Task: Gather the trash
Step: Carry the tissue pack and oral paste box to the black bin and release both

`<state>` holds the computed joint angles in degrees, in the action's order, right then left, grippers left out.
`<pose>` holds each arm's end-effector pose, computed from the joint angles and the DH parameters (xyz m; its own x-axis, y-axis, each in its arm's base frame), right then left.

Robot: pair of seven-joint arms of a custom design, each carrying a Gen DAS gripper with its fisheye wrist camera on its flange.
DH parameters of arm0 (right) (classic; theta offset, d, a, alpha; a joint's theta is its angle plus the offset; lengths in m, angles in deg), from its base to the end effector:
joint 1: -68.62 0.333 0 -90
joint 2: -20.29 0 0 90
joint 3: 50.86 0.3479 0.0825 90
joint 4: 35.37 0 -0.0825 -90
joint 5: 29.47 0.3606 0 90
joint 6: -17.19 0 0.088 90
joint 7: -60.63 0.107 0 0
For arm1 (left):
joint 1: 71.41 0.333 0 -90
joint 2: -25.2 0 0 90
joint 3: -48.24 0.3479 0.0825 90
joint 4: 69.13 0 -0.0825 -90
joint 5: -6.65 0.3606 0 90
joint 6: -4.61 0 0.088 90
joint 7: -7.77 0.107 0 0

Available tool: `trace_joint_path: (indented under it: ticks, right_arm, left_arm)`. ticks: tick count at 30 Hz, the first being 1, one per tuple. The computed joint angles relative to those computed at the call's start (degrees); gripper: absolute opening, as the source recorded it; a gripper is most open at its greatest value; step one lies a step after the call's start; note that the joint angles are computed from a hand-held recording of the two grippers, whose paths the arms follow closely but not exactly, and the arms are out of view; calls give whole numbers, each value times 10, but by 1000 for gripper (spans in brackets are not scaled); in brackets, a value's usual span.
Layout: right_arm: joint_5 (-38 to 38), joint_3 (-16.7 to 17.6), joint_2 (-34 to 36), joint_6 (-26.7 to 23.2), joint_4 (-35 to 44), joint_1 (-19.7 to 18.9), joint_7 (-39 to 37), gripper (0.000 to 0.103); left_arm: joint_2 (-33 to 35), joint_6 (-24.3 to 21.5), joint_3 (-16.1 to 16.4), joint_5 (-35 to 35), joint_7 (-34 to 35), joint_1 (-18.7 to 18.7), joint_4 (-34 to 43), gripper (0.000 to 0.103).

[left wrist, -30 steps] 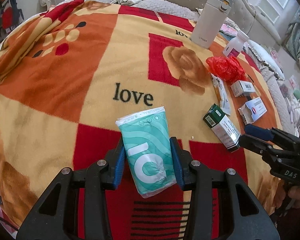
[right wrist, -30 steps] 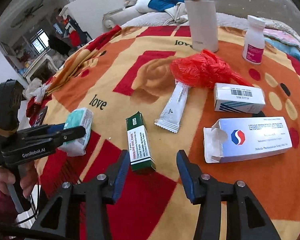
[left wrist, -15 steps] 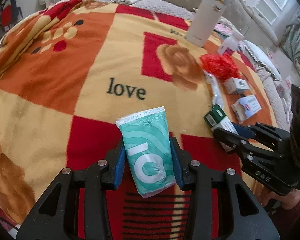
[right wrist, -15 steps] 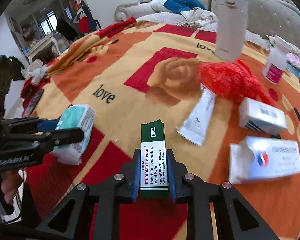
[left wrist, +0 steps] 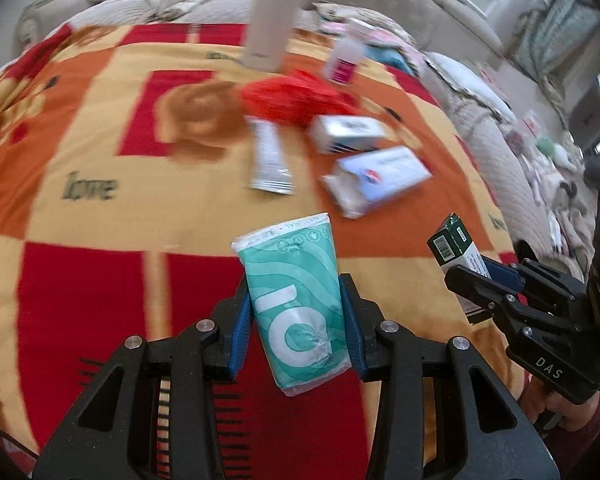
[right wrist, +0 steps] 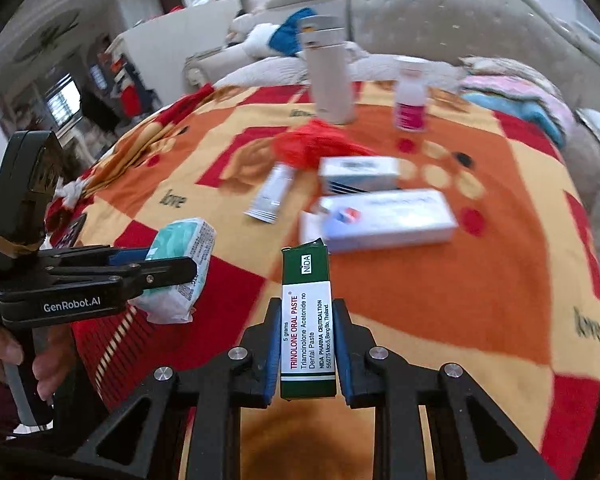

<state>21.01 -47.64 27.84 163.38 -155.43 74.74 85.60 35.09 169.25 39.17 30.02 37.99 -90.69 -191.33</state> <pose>0.5722 0.0824 0.4351 0.6242 -0.7573 -0.1923 -0.6902 -0.4192 -0.5898 0.5127 -0.2974 0.4366 0.1118 -0.9509 0.2886 -0.8421 -0.2449 -0.4805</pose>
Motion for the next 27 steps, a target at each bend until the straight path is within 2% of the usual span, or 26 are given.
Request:
trace_joint_path:
  ticks: [4,18,27]
  right_arm:
    - [13,-17,-14,-3,-15,-20,-8,23]
    - [41,-69,-34,-3,-25,-87,-18,23]
    - [38,-86,-14,6,-9,-134,-12,23]
  left_arm:
    - [41,-30,-13,-2,21,-22,65,38]
    - [175,-118,-22,-34,126,-105,288,38]
    - [294,-192,-30,-85,207,-148,481,37]
